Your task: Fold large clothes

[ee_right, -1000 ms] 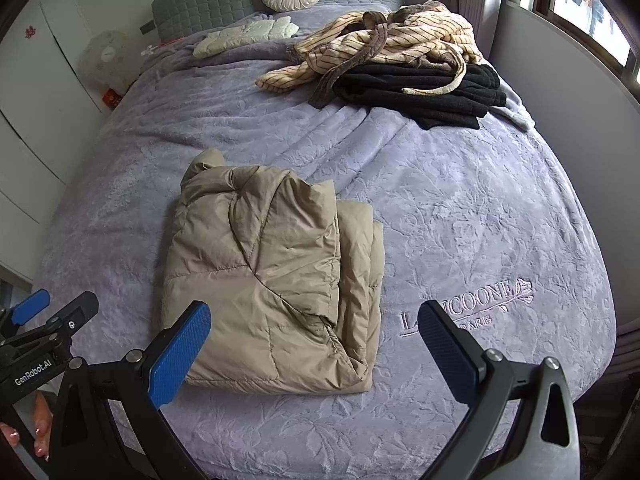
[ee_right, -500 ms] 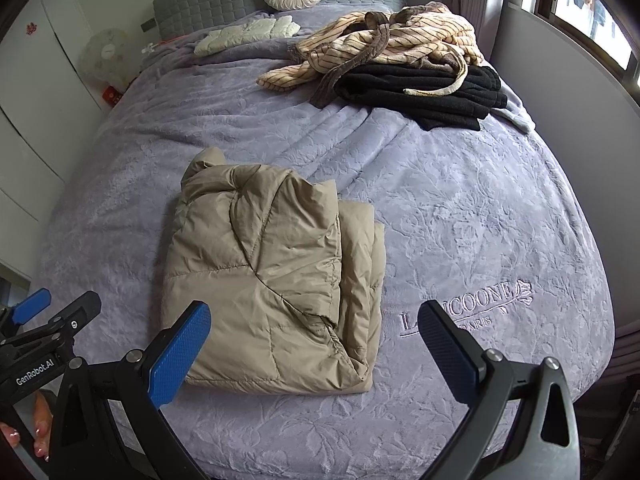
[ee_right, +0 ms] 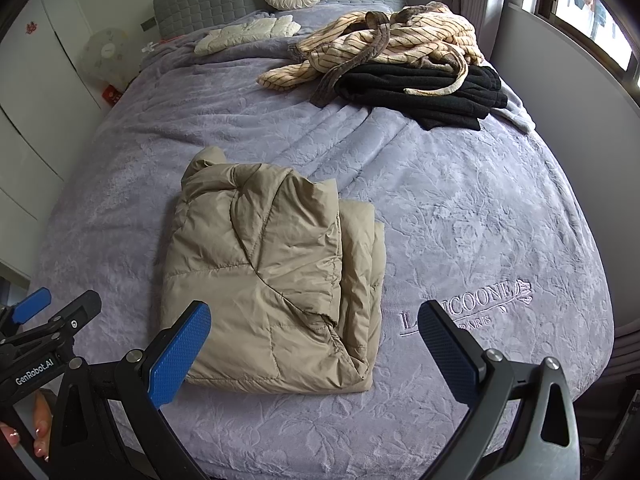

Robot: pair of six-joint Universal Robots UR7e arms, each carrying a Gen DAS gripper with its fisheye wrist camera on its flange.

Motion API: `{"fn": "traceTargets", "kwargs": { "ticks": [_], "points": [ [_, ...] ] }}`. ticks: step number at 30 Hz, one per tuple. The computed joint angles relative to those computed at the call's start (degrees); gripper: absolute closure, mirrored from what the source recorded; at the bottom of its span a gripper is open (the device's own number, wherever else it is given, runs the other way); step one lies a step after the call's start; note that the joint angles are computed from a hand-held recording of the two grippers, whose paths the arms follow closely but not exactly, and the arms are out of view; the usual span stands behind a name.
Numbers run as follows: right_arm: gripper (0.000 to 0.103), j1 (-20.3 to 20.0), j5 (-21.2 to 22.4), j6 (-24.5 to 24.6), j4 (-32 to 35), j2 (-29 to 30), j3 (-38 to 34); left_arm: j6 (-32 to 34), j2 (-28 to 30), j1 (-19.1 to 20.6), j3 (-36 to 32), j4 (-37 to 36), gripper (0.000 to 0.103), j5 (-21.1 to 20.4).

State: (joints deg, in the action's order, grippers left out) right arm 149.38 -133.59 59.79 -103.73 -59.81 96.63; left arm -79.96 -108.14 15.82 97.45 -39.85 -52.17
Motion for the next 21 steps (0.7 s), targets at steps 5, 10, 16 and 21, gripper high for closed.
{"fn": "traceTargets", "kwargs": {
  "ticks": [5, 10, 16, 21],
  "points": [
    [0.0, 0.1, 0.0, 0.2, -0.1, 0.1, 0.0, 0.1, 0.0, 0.0, 0.0, 0.1, 0.001, 0.0],
    [0.0, 0.1, 0.0, 0.2, -0.1, 0.0, 0.1, -0.1, 0.0, -0.1, 0.1, 0.2, 0.001, -0.1],
    [0.0, 0.0, 0.0, -0.2, -0.3, -0.1, 0.2, 0.2, -0.2, 0.1, 0.0, 0.2, 0.001, -0.2],
    [0.0, 0.1, 0.4, -0.2, -0.1, 0.1, -0.1, 0.4, -0.2, 0.5, -0.2, 0.4, 0.001, -0.1]
  ]
}}
